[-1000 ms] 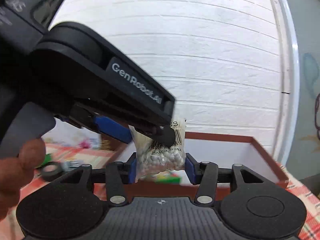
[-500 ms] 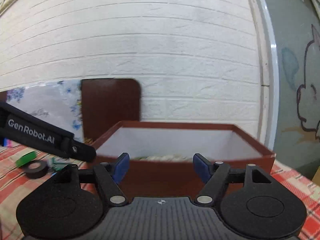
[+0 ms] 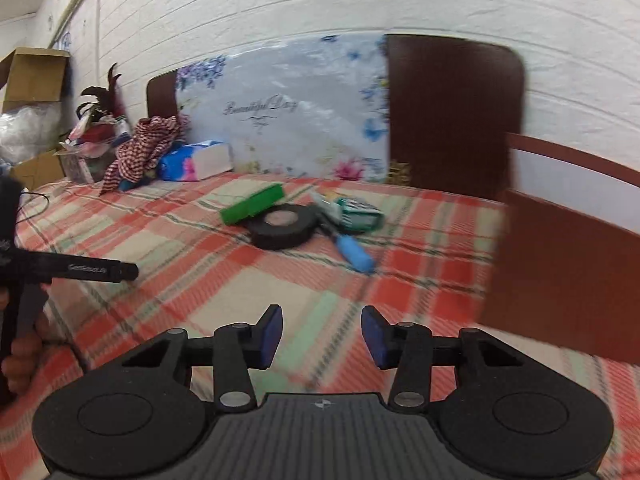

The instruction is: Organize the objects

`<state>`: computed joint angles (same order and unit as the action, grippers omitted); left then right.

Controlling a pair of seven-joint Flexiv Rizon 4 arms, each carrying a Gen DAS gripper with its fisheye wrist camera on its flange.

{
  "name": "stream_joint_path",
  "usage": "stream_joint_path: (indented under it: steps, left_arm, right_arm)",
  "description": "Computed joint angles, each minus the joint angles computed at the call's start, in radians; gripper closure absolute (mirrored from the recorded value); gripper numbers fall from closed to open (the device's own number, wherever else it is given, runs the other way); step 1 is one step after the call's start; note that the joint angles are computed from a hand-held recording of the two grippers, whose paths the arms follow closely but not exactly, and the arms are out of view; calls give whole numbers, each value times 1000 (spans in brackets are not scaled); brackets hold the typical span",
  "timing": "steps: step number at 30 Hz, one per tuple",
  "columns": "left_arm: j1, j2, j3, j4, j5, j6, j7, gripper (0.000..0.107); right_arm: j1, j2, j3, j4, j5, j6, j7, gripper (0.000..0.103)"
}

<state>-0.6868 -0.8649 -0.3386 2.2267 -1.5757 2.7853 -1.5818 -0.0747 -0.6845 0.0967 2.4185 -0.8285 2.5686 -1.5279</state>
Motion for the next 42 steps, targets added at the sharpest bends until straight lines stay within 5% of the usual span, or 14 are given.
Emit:
stream_joint_path:
  steps: [5,9,13,15,16,18,20,22,25,27,29,33,35,42]
  left_arm:
    - [9,-22,0,-45,24,9,129,11]
    - [11,-20,12,-22,75,-2,67,10]
    - [9,-17,24,4,114,-4,13,10]
    - [9,-15,29,10,125,-9,1,9]
    - [8,-15,29,10,125,-9,2,9]
    - [8,-14,32,14,131,-11,-5,9]
    - [9,-13,37,19,141,-13,-17,9]
    - [7,-13,36,16,138,-13,-14,8]
    - [7,-13,33,9,126,-15,2,8]
    - [7,-14,28,-2,109,-16,26,8]
    - [8,-14,25,-5,103,-18,41,8]
    - [8,-16,18,-18,83,-16,73,8]
    - [7,-17,13,-27,69,-12,88,8]
    - [5,-20,3,-36,48,0,108,8]
  right_arm:
    - [126,-28,58,-125,74,-48,52,49]
    - [251,-76,53,-260,174,-83,23,18]
    - [293,-120,14,-378,60,-205,-29,13]
    - [260,-146,25,-424,-45,-256,-29,18]
    - [202,-170,51,-464,-181,-280,46,27]
    - [143,-200,74,-520,-344,-294,171,26]
    - [179,-179,45,-483,-282,-267,121,29]
    - [226,-153,28,-421,-138,-217,14,53]
    - [182,-113,52,-382,-157,-215,89,70]
    - [135,-93,45,-354,-249,-230,161,70]
    - [133,-64,18,-277,-215,-211,93,70]
    - [28,-28,-24,-177,-434,-210,154,80]
    - [10,-15,-34,-107,-400,-170,74,78]
    - [-28,18,-29,-36,-331,-127,76,75]
